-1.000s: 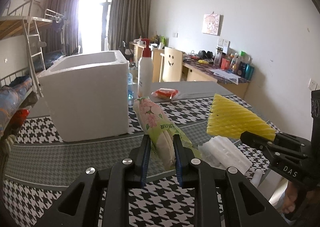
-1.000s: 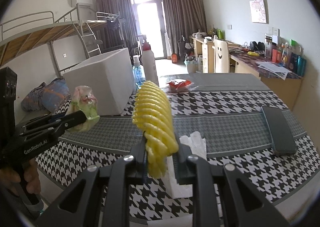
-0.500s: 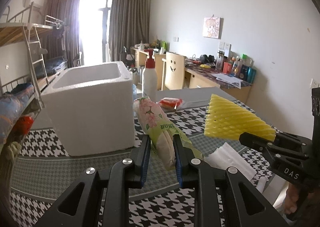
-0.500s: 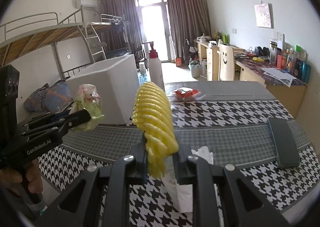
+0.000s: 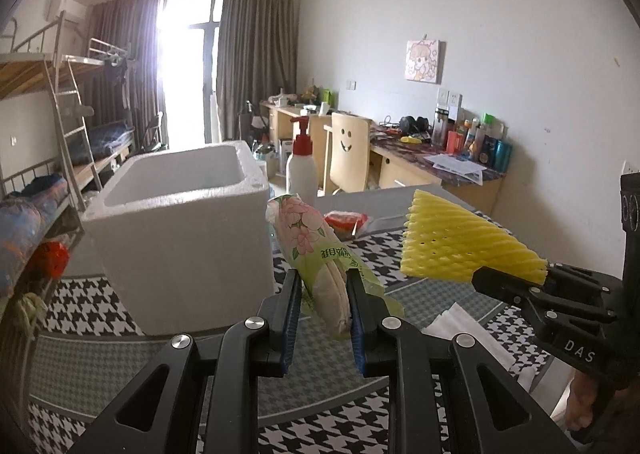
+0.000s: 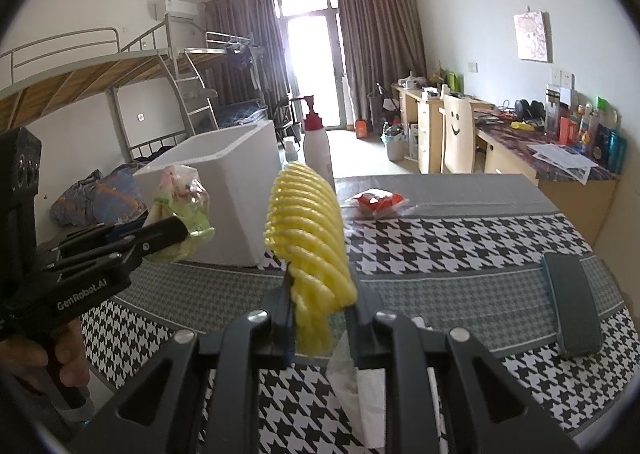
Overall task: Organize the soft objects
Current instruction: 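Lift the pink packet with the left tool while the right tool lifts the yellow foam net, then carry the pink packet into the white foam box and open the left tool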
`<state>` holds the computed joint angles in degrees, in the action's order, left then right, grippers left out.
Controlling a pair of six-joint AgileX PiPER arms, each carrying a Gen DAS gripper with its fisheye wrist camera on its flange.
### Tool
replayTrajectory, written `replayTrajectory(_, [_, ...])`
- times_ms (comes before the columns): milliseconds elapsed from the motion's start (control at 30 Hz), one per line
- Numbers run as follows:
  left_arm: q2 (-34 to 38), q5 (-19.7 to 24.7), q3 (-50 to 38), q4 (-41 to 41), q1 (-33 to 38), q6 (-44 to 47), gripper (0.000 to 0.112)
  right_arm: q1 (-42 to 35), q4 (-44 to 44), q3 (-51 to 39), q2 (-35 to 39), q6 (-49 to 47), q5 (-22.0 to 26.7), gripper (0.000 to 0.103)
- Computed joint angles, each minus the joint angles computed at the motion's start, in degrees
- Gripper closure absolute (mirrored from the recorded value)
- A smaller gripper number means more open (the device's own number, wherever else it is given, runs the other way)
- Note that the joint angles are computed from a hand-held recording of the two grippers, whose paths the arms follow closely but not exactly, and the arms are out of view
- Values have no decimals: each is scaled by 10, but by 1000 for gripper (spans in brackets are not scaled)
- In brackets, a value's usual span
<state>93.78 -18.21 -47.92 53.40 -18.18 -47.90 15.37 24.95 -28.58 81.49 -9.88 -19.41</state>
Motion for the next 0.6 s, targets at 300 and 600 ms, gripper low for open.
replayTrajectory(300, [-11, 10, -35, 112, 2, -111, 88, 0, 31, -34, -2, -43, 20, 79])
replayTrajectory(600, [-13, 20, -57, 91, 6, -89, 88, -7, 27, -61, -3, -53, 36, 79])
